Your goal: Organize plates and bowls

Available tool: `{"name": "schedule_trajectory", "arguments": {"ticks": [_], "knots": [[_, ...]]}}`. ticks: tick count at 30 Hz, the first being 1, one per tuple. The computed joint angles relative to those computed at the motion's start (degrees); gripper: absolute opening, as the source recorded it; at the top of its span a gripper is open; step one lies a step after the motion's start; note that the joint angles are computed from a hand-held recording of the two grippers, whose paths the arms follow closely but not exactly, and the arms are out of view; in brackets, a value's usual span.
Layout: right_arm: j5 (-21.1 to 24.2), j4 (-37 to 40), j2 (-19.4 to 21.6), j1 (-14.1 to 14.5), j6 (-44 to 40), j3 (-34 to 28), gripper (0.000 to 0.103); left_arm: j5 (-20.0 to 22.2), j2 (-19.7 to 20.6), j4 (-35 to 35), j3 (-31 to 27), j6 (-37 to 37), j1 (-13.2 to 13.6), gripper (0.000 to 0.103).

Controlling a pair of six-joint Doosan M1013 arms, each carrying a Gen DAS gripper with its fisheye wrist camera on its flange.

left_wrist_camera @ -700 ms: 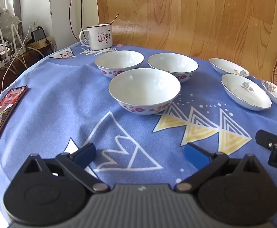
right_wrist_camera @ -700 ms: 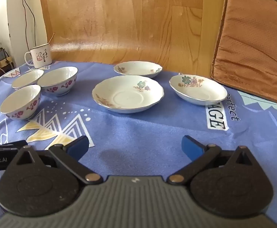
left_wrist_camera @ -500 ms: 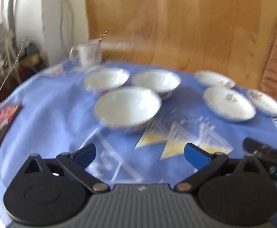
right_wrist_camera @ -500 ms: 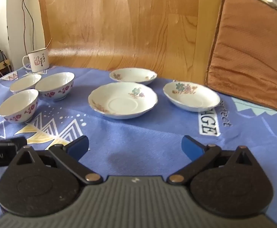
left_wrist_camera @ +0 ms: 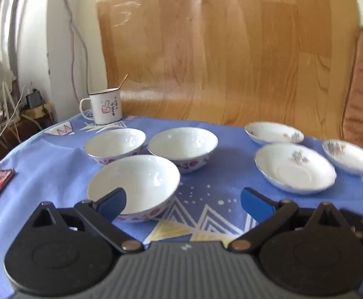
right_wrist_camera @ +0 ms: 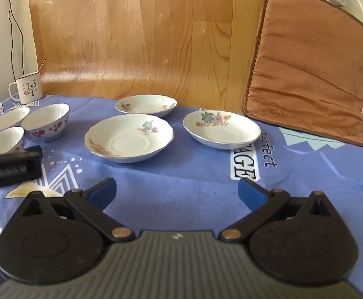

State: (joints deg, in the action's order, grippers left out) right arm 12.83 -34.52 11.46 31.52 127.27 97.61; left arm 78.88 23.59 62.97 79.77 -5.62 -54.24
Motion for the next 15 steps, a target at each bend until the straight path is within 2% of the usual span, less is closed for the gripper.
{"name": "schedule_trajectory", "arguments": {"ticks": [8,15], "knots": [[0.0,1.4,0.1,-0.1,-0.9,-0.1,0.103,-2.0,-0.8,1.0,1.0,-0.3,0.0,0.1],[-0.5,-1.8,0.0,0.0,2.1,0.2,0.103,-2.0,-1.0,3.2,1.8,-2.3,-0.5,0.1]]}}
